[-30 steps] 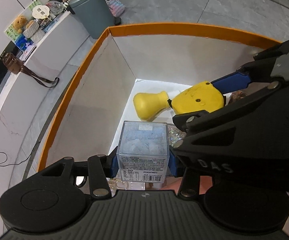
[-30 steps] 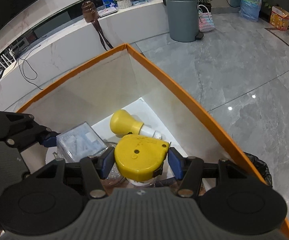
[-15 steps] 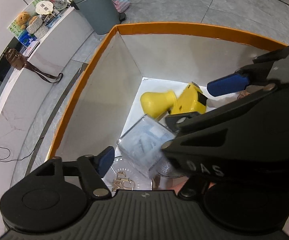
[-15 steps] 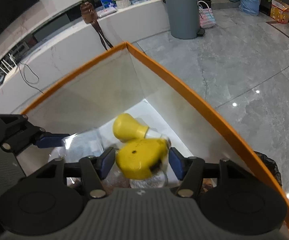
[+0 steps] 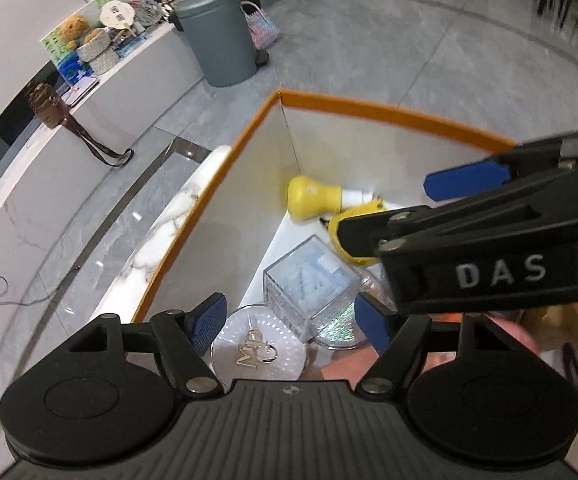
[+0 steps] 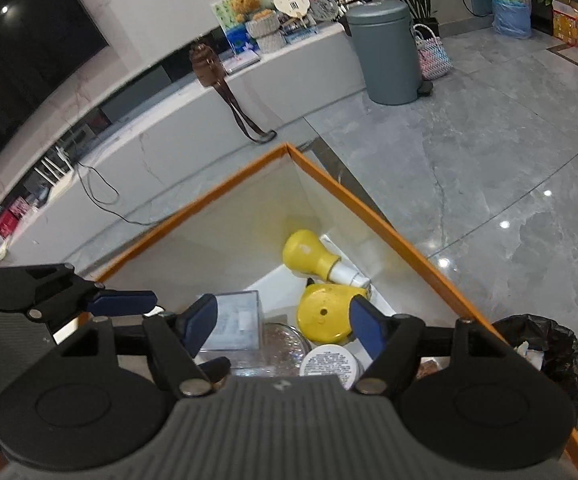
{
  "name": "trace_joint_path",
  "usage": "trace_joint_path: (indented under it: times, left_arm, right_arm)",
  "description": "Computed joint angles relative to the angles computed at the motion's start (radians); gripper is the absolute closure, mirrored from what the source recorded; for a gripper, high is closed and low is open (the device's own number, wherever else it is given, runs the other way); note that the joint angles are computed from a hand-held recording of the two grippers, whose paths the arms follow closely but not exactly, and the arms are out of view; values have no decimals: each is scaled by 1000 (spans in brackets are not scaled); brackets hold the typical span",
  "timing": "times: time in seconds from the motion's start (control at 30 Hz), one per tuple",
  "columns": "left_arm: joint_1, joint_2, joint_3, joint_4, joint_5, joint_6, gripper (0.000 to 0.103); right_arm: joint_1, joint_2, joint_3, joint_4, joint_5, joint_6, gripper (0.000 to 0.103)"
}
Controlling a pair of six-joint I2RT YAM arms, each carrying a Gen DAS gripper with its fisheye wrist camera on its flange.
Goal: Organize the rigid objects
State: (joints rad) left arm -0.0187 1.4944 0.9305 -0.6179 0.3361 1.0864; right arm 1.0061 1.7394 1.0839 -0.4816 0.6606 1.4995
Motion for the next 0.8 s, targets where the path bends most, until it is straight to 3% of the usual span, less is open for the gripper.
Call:
trace_joint_path:
  times: [0.43,0.63,0.8]
  left_arm:
    - [153,-243,-57,-91,172,-142,10]
    - [233,-348,-84,-182,210,-202,7]
    - [298,-451,-130,-187,215,-209,7]
  right_arm:
    - [139,-27,100,-255,190,142,30]
    - [230,-26,152,-426,271,299,28]
    - [323,42,248,-626,341,511,27]
